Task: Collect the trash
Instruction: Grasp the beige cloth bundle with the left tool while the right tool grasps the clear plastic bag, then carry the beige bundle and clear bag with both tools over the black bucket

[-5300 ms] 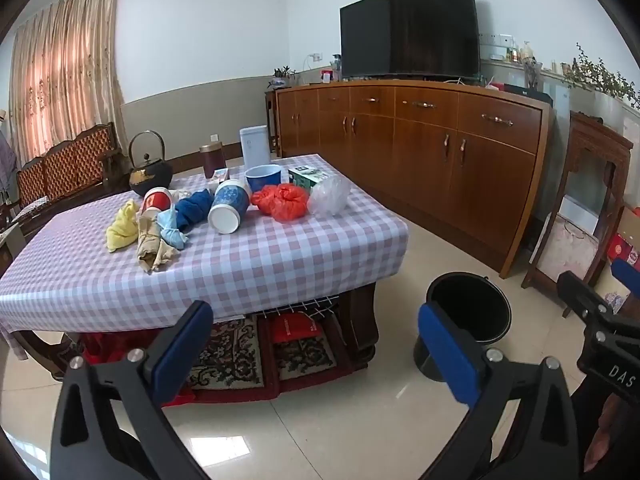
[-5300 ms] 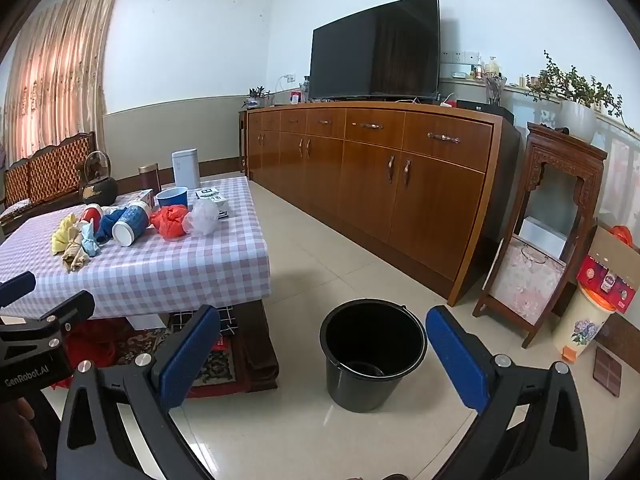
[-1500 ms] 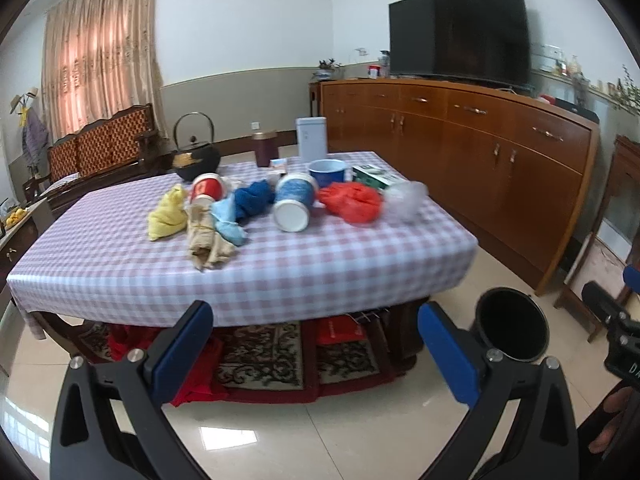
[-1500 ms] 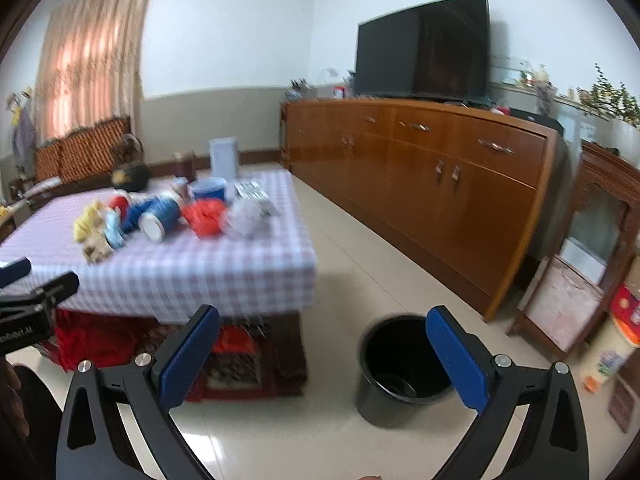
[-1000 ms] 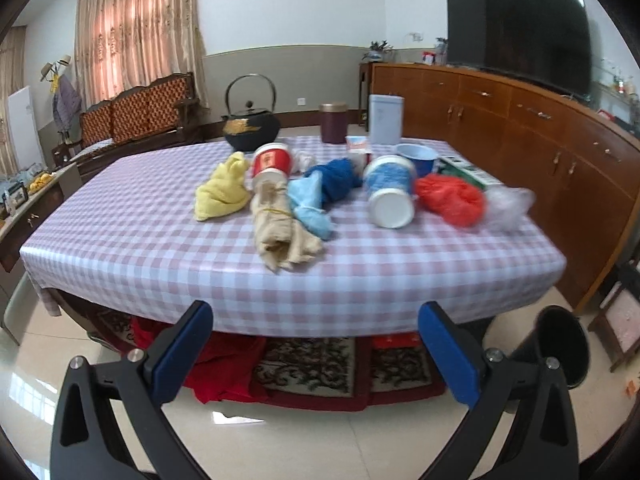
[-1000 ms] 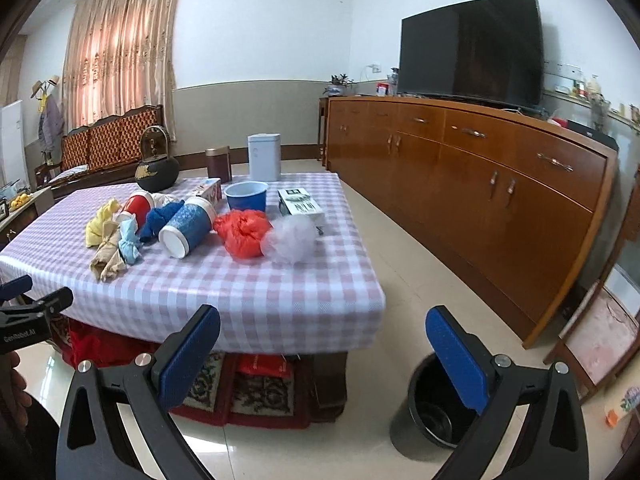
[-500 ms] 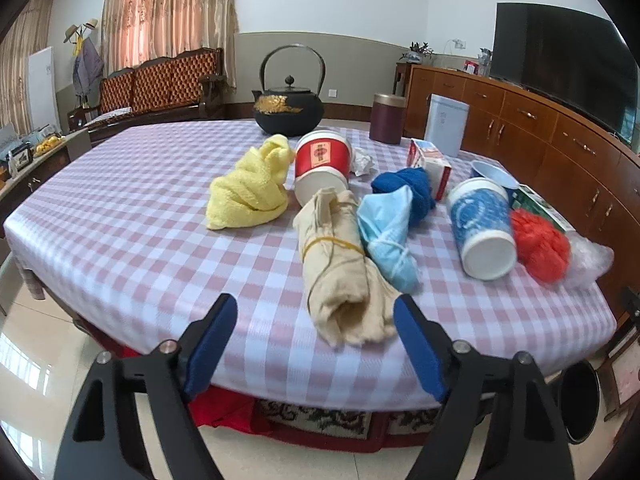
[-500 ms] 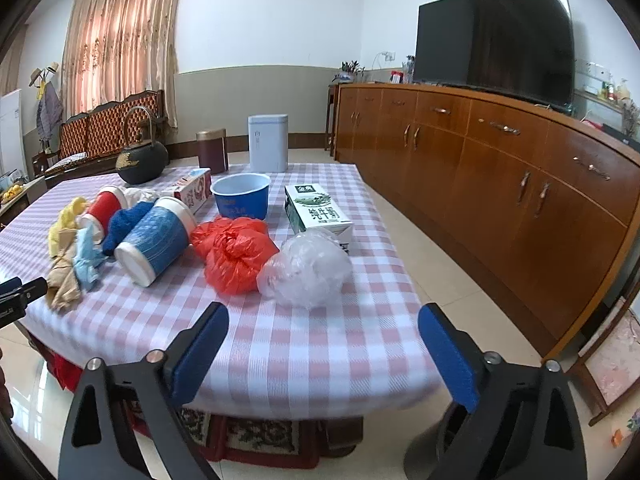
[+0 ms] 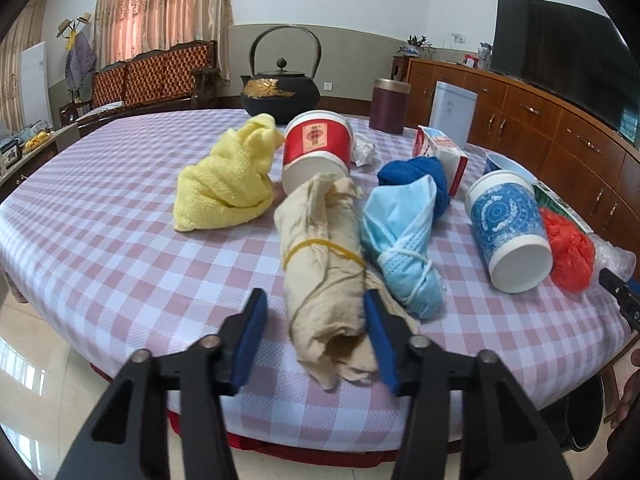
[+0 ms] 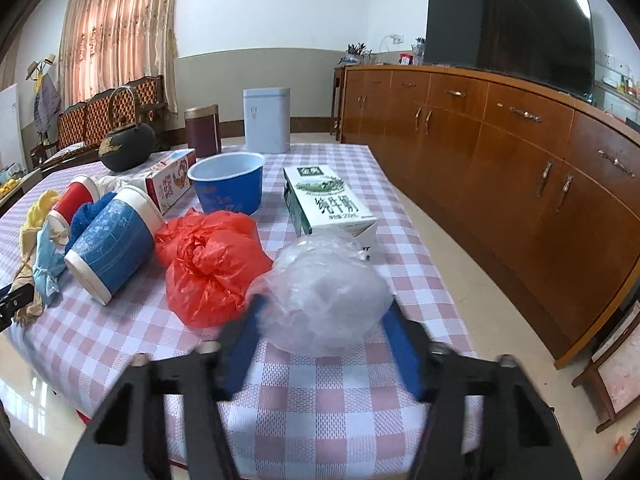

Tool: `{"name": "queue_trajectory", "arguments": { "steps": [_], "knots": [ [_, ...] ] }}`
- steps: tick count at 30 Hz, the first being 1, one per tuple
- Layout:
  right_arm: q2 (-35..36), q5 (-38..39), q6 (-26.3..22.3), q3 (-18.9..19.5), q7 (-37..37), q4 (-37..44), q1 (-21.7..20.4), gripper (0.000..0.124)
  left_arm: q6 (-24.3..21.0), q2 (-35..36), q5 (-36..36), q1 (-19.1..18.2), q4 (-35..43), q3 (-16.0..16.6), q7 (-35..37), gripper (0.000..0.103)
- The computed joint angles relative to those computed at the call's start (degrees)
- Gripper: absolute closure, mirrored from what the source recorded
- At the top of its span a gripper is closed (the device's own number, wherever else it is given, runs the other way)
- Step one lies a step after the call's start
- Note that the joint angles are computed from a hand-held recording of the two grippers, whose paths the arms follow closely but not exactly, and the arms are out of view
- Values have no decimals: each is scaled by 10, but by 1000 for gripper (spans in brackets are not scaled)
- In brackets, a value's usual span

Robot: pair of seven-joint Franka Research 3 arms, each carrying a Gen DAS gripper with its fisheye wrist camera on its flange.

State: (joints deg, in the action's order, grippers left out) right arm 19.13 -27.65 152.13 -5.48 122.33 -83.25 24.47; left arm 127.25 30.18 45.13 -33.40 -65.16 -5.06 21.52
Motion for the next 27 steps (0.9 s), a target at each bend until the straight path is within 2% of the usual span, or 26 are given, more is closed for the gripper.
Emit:
{"name": "queue_trajectory", "arguments": {
  "steps": [2,4,7,17,27],
  "knots": [
    [3,5,-1,2,-7,1,-2,83,4,-4,6,-1,-7,2,-6,70],
    [-1,9,4,4,-12,-5,-3,98,12,-8,6,1,-13,1,-8,76],
    [-14,-5,17,-1,-3,-24,1,104,16,-14,10,3,-20,2,-13,81],
    [-78,-87,43,1,74,-81,-2,107,1,-57,61,-4,-48,-6,-40,82],
    [-165,-153,38,46,142,-157,-47,107,0,-52,75,-27,-13,-24,-16,82]
  ]
}}
